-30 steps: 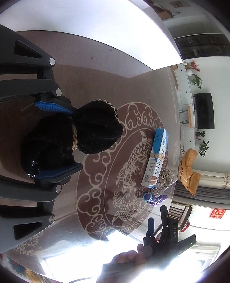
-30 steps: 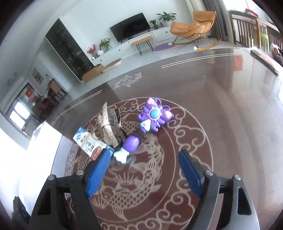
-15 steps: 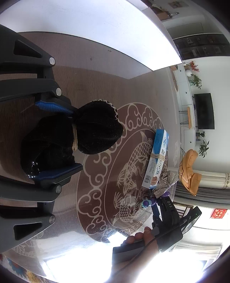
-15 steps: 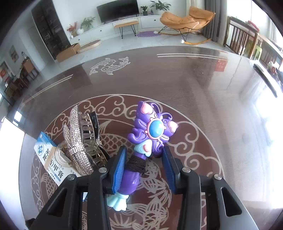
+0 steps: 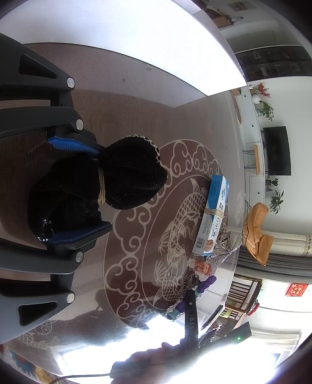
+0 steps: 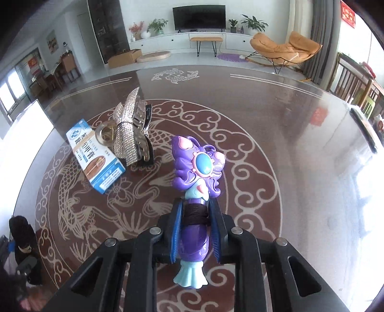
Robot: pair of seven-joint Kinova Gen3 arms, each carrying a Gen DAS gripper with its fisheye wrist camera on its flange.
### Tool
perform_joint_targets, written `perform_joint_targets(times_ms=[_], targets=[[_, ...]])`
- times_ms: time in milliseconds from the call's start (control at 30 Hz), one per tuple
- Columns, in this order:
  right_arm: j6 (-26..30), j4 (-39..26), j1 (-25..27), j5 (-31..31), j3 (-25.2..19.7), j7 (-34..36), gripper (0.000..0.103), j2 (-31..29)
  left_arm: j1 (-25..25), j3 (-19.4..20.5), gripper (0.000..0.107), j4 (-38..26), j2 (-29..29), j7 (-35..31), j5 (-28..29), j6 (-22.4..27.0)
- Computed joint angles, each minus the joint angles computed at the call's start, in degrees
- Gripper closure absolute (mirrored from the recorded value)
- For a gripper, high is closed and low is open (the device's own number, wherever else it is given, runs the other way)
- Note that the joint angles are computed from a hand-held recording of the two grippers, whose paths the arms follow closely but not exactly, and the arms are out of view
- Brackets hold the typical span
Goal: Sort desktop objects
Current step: 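Lift the glove and purple wand off the table with both grippers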
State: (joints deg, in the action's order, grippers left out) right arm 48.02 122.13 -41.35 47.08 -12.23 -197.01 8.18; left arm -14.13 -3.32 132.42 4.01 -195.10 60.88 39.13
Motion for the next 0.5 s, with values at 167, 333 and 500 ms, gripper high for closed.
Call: perform_joint_targets(times_ms=[167, 333, 500], targets=[[1.5, 1.9, -5.8, 1.8, -3.9, -4.4, 0.08, -0.5, 0.0, 0.0, 0.054, 0.0, 0.0, 0.0, 0.0, 0.0], [3.2, 1.7, -14.3, 4.6, -7.7, -13.4, 0.08, 1.2, 0.0, 0.0, 0.054, 0.0, 0.0, 0.0, 0.0, 0.0], [8.0, -1.5, -22.8, 7.8, -8.6, -18.3, 0.08, 5.8, 0.0, 0.0, 0.054, -0.1, 0.0, 0.0, -0.1, 0.1]])
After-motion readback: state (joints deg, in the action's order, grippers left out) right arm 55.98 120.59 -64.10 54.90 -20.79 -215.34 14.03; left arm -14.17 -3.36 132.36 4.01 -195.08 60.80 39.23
